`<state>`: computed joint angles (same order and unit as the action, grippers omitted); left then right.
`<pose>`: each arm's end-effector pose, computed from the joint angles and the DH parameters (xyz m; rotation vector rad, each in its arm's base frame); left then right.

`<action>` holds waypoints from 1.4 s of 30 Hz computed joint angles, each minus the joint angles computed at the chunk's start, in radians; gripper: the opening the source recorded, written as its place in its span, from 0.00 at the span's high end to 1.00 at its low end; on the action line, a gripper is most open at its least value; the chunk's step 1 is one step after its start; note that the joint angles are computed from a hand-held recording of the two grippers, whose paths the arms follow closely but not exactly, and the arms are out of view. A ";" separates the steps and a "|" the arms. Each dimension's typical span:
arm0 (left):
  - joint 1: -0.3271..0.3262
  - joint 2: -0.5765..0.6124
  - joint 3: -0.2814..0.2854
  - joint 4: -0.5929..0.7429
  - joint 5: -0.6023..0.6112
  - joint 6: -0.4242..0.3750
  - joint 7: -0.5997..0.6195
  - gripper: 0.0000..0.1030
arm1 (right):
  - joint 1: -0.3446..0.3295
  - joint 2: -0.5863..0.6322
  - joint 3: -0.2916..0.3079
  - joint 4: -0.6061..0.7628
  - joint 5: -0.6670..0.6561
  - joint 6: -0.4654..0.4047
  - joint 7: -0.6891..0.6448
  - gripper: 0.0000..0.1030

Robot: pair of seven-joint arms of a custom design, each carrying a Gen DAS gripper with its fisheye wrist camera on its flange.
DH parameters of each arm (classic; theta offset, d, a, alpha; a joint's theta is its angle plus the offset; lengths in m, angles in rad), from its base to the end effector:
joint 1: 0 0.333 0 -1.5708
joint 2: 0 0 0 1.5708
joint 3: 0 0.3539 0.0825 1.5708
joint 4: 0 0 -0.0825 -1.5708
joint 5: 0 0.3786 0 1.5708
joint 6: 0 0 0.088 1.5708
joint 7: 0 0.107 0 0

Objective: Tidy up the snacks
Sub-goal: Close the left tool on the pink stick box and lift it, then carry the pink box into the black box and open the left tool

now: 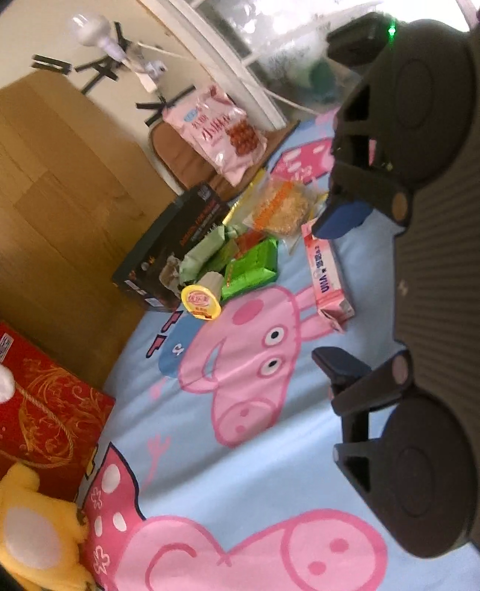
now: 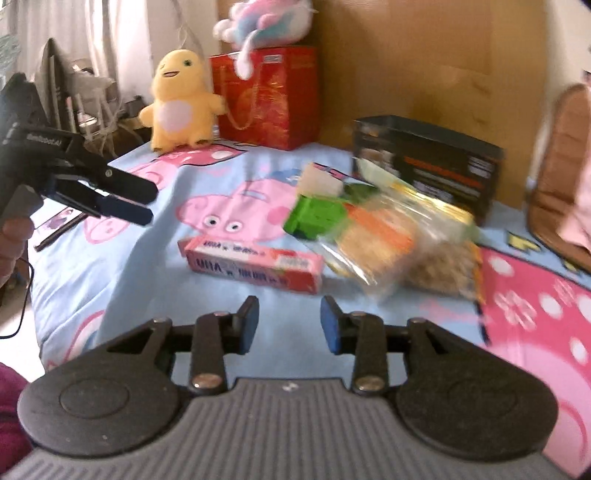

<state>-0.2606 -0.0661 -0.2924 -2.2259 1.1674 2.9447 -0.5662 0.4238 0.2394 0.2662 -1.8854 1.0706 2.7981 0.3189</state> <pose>0.4229 -0.3351 0.5007 -2.2826 1.3496 -1.2777 0.5368 0.3716 0.4812 -2.1393 0.6283 -0.1848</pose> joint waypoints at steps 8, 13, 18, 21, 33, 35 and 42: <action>-0.068 0.107 0.011 0.086 -0.239 -0.119 0.308 0.57 | -0.028 0.084 0.050 0.071 0.008 0.013 -0.038 0.54; -0.099 0.077 0.015 0.083 -0.283 -0.181 0.339 0.59 | -0.011 0.023 0.052 0.003 0.068 0.062 -0.042 0.63; -0.085 0.080 0.018 0.177 -0.206 -0.239 0.370 0.58 | 0.010 -0.048 0.052 -0.019 0.266 0.110 -0.223 0.64; -0.076 0.139 0.039 0.300 -0.152 -0.234 0.423 0.59 | 0.028 -0.023 0.034 0.065 0.389 0.156 -0.337 0.64; -0.072 0.626 0.120 0.933 -0.433 -0.277 0.883 0.58 | 0.166 0.486 -0.313 0.794 -0.207 0.044 0.480 0.63; -0.080 0.657 0.133 0.965 -0.475 -0.303 0.921 0.53 | 0.160 0.557 -0.344 0.898 -0.271 -0.029 0.578 0.61; -0.176 0.555 0.316 0.807 -0.355 -0.297 0.700 0.36 | 0.079 0.516 -0.228 0.803 -0.251 0.126 0.635 0.51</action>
<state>-0.4366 0.4893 0.0239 -1.4192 0.8126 2.6479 0.1334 0.5023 0.7553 0.0383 -1.0828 0.8193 2.9237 0.9539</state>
